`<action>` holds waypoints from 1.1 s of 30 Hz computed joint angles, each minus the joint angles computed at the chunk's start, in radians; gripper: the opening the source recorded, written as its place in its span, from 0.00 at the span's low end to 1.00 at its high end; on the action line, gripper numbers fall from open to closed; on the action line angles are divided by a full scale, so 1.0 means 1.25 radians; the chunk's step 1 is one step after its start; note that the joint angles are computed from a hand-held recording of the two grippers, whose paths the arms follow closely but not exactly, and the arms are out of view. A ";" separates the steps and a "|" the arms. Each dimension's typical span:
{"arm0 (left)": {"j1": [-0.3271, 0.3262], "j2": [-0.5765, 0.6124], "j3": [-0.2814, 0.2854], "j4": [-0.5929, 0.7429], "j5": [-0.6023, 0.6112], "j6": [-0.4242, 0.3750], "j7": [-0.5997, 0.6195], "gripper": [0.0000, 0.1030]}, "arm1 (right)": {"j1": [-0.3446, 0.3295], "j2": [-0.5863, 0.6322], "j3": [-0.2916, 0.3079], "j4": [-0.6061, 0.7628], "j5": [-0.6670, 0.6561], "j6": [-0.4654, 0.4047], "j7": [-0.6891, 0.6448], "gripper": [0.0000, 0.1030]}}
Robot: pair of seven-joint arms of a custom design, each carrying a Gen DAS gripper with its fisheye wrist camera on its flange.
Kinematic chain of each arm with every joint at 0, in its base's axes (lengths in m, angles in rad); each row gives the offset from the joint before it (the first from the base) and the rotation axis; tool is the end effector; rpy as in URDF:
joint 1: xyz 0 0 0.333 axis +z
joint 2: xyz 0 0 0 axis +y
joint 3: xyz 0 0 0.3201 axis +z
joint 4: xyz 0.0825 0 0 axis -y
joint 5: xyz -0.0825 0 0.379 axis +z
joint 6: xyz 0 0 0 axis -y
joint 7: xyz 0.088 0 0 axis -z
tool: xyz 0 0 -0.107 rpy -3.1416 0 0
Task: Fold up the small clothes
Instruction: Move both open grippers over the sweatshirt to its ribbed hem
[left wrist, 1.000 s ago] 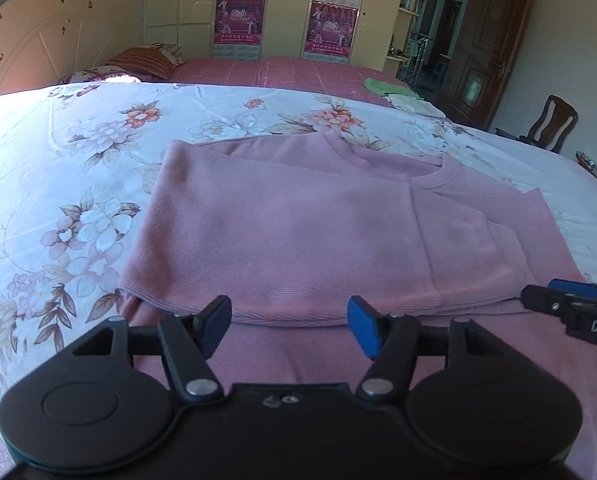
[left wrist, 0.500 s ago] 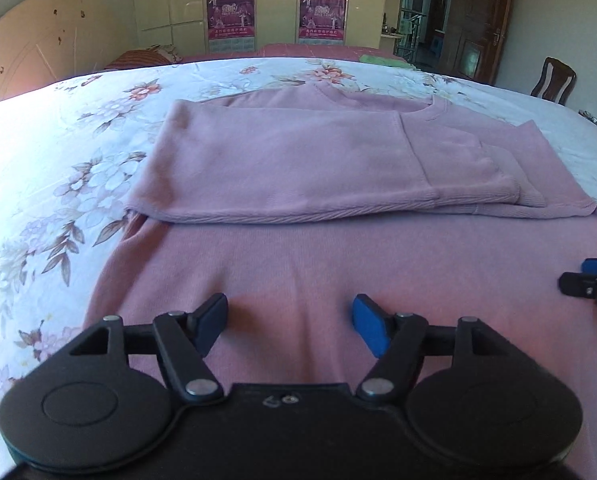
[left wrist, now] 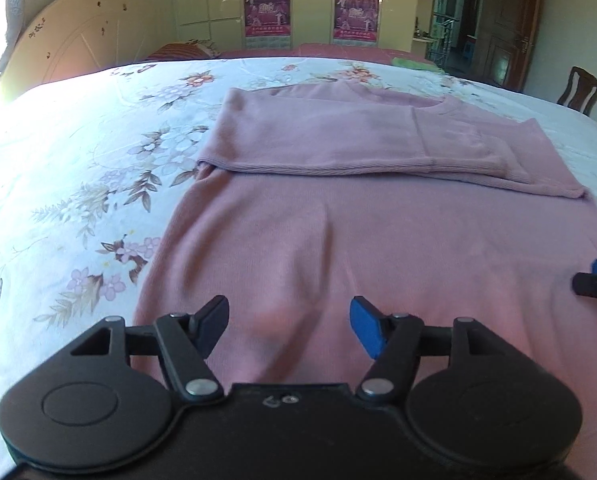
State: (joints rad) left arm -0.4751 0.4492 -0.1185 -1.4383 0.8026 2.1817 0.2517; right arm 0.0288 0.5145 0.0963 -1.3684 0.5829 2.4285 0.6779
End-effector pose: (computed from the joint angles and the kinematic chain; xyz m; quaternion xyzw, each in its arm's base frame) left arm 0.6183 -0.3657 0.4802 -0.7713 0.5282 -0.1923 0.2985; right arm 0.7419 0.0784 0.4893 -0.8340 0.4135 -0.1348 0.3396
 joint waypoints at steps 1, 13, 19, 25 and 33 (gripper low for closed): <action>-0.003 0.003 -0.006 0.004 -0.002 0.007 0.005 0.64 | -0.004 -0.018 0.011 -0.024 0.012 -0.004 -0.019 0.41; -0.006 -0.093 -0.024 -0.173 0.004 0.089 -0.001 0.68 | 0.041 -0.189 -0.043 -0.302 -0.001 0.121 -0.013 0.41; 0.015 -0.197 -0.057 -0.299 0.029 0.096 -0.078 0.69 | 0.039 -0.269 -0.075 -0.406 -0.060 0.182 0.068 0.41; 0.034 -0.287 -0.093 -0.381 0.060 0.046 -0.156 0.68 | 0.035 -0.320 -0.096 -0.464 -0.108 0.239 0.172 0.42; 0.103 -0.368 -0.108 -0.517 -0.015 0.172 -0.223 0.57 | 0.006 -0.342 -0.114 -0.484 -0.135 0.180 0.302 0.42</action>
State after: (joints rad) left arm -0.3460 -0.0108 -0.2539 -2.0844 0.7837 2.3968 -0.0272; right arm 0.0364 0.0872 -0.0465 -1.9738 0.4140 2.6529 1.0551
